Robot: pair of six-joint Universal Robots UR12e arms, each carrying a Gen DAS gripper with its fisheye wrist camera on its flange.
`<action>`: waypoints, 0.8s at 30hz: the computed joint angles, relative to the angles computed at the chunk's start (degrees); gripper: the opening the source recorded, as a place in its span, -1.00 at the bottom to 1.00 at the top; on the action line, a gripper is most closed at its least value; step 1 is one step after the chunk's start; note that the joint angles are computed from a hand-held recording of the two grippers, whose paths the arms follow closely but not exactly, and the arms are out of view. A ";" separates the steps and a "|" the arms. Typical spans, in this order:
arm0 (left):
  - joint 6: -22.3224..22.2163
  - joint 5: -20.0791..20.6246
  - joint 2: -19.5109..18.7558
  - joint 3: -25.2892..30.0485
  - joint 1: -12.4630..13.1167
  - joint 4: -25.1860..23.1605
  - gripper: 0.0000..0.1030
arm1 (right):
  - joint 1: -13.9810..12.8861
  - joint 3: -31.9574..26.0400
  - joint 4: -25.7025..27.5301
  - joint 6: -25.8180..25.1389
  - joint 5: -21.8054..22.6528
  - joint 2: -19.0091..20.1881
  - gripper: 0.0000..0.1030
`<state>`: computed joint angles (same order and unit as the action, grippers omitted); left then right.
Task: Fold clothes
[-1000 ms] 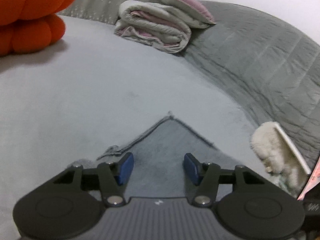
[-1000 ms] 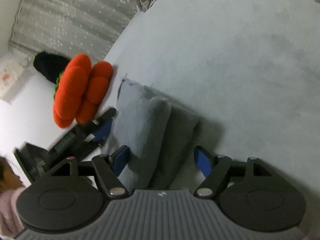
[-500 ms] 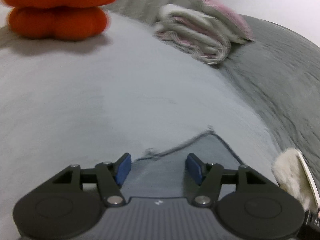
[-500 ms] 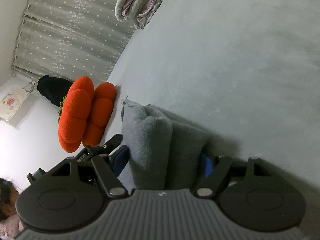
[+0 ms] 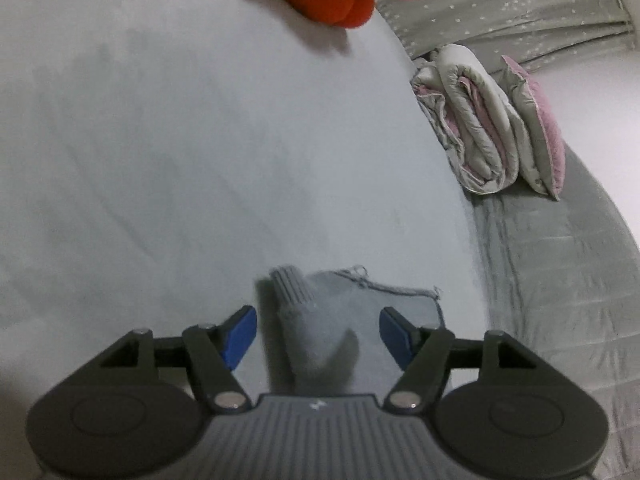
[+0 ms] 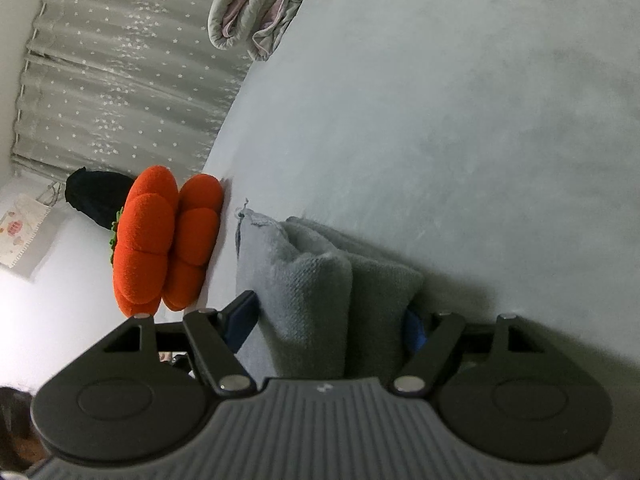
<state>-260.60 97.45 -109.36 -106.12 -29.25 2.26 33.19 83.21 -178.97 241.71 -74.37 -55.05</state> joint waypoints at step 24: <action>-1.41 6.02 -4.17 3.31 -2.12 7.15 -0.46 | 1.86 -4.28 1.25 -2.54 -6.15 2.05 0.04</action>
